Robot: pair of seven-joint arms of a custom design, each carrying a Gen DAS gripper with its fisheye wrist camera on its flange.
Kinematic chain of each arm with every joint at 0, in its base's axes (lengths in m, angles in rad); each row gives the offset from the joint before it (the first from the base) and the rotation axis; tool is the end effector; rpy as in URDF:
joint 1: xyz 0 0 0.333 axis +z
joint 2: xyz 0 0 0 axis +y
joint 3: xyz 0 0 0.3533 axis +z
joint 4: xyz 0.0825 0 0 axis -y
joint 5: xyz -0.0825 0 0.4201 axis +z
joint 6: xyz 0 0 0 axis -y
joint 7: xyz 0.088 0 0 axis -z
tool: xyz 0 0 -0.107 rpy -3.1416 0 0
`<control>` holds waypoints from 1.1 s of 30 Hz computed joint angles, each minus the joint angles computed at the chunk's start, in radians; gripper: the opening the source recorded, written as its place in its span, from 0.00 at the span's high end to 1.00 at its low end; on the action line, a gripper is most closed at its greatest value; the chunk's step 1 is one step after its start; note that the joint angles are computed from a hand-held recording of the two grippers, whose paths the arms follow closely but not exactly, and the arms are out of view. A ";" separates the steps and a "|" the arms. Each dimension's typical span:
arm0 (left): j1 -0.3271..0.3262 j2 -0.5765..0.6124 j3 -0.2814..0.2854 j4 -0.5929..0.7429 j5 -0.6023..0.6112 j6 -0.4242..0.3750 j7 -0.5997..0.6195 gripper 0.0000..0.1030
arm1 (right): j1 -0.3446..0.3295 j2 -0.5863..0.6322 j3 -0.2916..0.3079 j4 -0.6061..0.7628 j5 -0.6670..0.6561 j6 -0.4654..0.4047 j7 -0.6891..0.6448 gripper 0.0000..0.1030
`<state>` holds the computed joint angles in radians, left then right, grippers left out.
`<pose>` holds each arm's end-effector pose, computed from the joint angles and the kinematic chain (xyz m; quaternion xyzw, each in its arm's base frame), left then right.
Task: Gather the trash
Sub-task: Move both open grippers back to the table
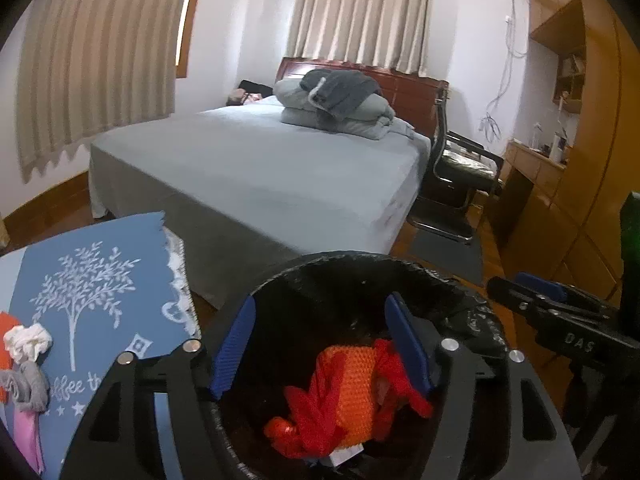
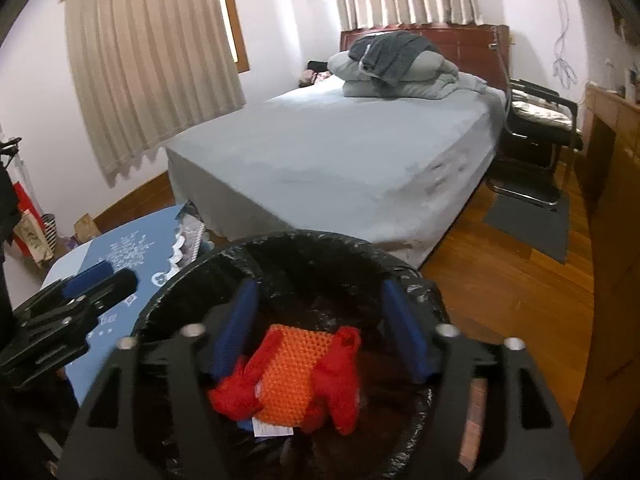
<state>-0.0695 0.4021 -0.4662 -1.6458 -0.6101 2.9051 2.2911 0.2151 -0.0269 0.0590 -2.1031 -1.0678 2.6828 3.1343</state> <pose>0.6912 -0.3035 0.5135 -0.4093 0.7805 -0.4516 0.1389 0.5757 0.1908 0.5051 -0.4799 0.7615 -0.3147 0.3013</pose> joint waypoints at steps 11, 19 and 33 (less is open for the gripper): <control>0.025 -0.079 0.104 -0.125 0.102 0.168 -0.164 0.13 | 0.057 0.094 0.006 0.112 -0.061 -0.012 0.042 0.06; -0.094 -0.121 0.401 -0.213 0.355 0.235 -0.469 0.13 | 0.156 0.268 -0.027 0.318 0.031 0.072 -0.097 0.06; -0.053 -0.132 0.518 -0.306 0.581 0.207 -0.706 0.13 | 0.283 0.570 -0.045 0.678 0.315 0.081 -0.427 0.06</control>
<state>-0.1227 0.2700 0.0523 -1.9518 -0.0293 3.1118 1.5852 0.4983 0.5429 0.0141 -1.4256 -0.7529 2.7638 2.7077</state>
